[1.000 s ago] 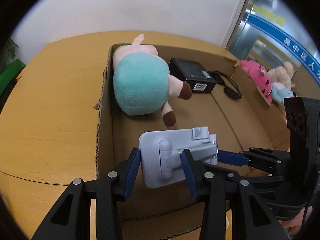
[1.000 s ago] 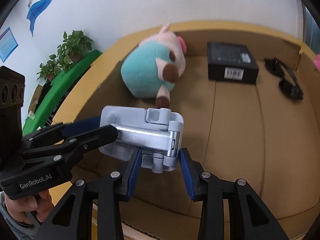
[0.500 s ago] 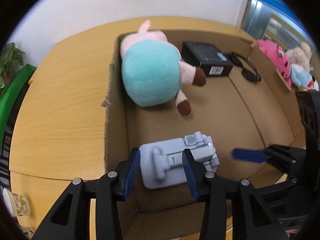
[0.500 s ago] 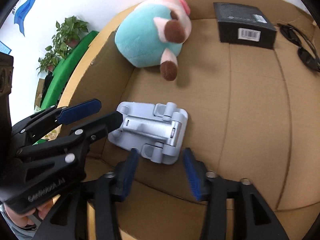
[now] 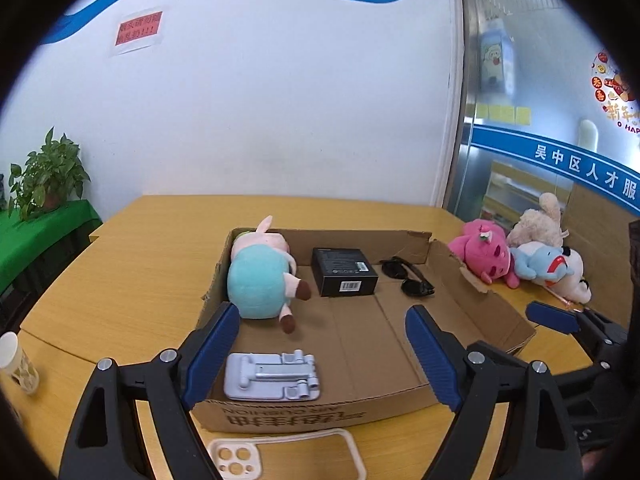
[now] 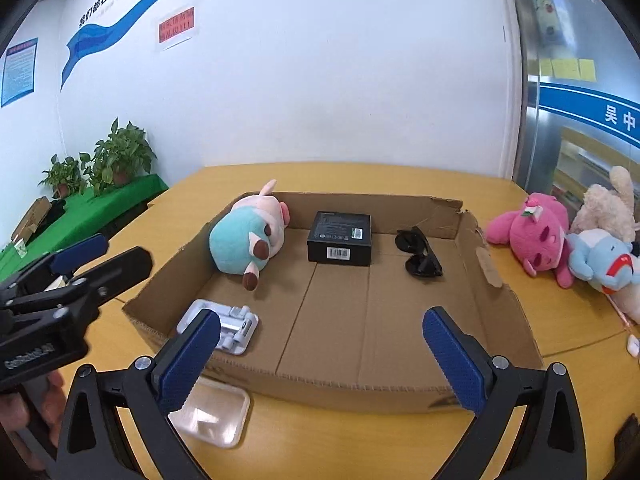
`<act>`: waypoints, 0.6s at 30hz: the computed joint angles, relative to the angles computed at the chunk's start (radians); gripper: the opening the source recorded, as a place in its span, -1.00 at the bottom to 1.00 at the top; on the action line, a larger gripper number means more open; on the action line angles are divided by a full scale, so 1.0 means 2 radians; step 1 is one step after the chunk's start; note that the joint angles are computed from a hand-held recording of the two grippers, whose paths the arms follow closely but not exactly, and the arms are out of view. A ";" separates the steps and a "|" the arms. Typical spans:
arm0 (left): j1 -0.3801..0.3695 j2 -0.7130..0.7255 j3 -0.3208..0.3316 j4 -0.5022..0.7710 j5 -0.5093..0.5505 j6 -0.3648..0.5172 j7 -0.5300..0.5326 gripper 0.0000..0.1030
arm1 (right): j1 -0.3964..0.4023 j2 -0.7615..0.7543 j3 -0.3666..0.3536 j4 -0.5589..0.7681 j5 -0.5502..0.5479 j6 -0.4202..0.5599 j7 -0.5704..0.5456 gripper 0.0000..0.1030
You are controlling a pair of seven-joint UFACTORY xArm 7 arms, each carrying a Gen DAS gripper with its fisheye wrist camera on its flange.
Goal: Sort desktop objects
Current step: 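Lower the phone stand into the box and open both grippers, then move both grippers to the clear phone case with white frame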
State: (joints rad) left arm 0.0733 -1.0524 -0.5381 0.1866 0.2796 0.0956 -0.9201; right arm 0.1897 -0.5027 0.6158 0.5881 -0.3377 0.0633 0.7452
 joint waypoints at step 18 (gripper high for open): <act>-0.110 -0.098 0.027 -0.076 0.022 0.133 -0.037 0.66 | 0.188 0.013 -0.146 -0.091 0.074 -0.068 -0.095 1.00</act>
